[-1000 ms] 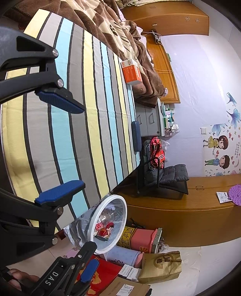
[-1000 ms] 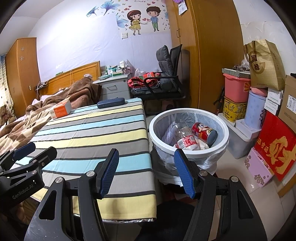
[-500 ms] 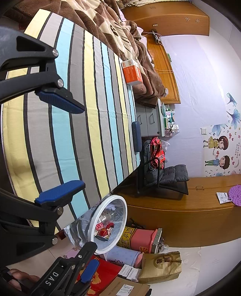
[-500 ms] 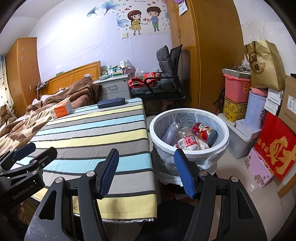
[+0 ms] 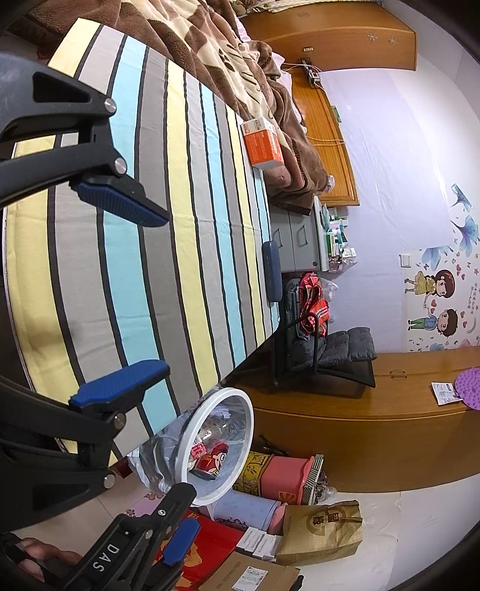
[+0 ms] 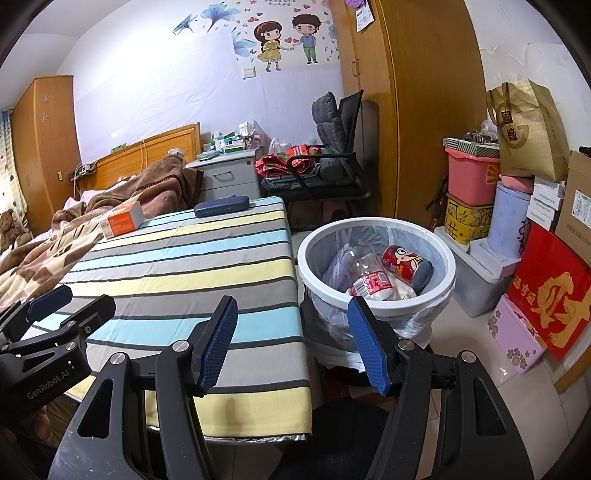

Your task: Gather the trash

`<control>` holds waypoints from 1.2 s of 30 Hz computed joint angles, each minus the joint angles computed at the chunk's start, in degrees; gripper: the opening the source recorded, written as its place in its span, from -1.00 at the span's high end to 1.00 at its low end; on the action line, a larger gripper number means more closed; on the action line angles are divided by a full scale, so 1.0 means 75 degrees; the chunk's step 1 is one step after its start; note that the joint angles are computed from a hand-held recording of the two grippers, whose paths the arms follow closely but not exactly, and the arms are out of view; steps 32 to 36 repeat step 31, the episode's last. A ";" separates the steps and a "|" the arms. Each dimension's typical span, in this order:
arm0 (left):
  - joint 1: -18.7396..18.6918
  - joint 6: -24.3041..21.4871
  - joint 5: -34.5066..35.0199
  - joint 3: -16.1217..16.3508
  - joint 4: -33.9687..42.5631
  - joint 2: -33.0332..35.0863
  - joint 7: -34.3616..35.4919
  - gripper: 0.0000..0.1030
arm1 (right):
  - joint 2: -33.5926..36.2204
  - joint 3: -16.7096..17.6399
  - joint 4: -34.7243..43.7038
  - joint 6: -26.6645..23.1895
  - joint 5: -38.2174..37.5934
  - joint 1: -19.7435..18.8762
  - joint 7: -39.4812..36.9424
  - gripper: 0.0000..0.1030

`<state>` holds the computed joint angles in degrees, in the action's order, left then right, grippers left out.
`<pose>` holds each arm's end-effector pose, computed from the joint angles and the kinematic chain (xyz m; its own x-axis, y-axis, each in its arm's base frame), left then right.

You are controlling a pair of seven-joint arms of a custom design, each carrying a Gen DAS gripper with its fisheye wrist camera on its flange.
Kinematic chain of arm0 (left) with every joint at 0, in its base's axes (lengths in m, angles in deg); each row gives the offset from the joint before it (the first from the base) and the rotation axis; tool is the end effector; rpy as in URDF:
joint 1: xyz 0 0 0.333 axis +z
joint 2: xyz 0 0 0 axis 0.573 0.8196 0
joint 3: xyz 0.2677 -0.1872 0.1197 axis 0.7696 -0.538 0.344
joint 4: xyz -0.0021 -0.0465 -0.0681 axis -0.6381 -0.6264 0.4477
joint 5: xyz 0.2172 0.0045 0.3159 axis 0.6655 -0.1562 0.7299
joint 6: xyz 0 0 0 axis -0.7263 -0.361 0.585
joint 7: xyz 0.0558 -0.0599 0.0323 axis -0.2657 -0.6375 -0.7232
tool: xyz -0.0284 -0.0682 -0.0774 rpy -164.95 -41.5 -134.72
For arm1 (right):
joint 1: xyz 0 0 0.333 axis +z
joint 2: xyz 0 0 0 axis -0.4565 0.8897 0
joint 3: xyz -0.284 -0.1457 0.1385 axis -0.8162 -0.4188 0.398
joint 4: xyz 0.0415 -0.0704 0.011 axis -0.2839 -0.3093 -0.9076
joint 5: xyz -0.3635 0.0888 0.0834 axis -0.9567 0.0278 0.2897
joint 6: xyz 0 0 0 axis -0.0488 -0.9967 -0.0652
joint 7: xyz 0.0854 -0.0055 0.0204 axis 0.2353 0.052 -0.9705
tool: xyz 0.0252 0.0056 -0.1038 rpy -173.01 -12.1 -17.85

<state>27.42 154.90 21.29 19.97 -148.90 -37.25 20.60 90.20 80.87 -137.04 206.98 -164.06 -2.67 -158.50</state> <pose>0.6320 -0.1746 0.3233 -0.3441 -0.9387 -0.0229 -0.4807 0.1970 -0.8544 0.5838 0.2750 0.3292 -0.3038 -0.9508 -0.0608 -0.4855 0.2093 -0.8488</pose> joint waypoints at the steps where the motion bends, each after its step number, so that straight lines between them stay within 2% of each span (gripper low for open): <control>1: -0.0014 0.0016 -0.0015 0.0014 -0.0011 -0.0006 0.0003 -0.48 | -0.0005 -0.0002 -0.0005 -0.0010 -0.0011 0.0006 0.0003 -0.23; 36: 0.0063 -0.0119 0.0156 -0.0052 0.0099 0.0051 -0.0098 -0.48 | 0.0014 -0.0011 0.0022 0.0024 -0.0004 -0.0005 -0.0016 -0.23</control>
